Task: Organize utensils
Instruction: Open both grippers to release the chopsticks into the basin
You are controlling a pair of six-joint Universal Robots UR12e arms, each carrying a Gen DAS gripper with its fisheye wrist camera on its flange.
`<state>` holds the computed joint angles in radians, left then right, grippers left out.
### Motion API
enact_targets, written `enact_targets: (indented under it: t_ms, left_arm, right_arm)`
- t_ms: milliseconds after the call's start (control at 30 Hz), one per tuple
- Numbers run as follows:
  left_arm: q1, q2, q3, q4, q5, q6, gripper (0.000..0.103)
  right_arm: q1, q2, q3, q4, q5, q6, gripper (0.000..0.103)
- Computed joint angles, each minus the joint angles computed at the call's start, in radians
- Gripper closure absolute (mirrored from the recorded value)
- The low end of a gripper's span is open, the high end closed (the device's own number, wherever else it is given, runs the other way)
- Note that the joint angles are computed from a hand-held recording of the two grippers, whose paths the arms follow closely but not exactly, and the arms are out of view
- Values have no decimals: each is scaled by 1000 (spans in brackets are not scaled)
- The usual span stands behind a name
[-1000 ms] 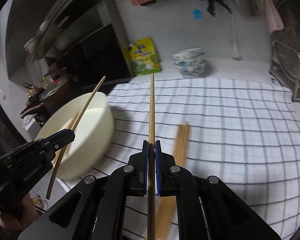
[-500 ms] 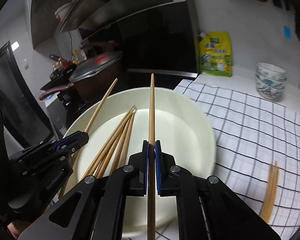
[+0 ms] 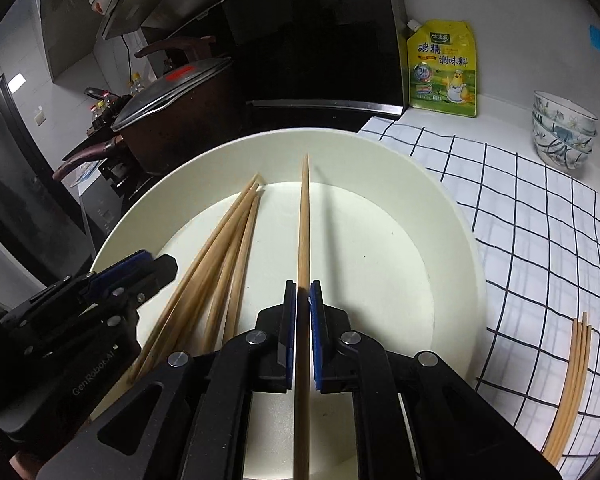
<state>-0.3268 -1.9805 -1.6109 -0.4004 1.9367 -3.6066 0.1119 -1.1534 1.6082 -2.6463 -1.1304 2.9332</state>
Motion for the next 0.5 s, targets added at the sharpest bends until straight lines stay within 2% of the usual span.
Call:
enact_targets:
  t_ms: [100, 500]
  left_arm:
    - [-5, 4, -7, 8, 22, -10, 57]
    - [-16, 26, -27, 1, 33, -33, 55]
  right_arm:
    - [-1, -8, 11, -28, -14, 0, 93]
    - [-15, -46, 61, -77, -17, 1, 92]
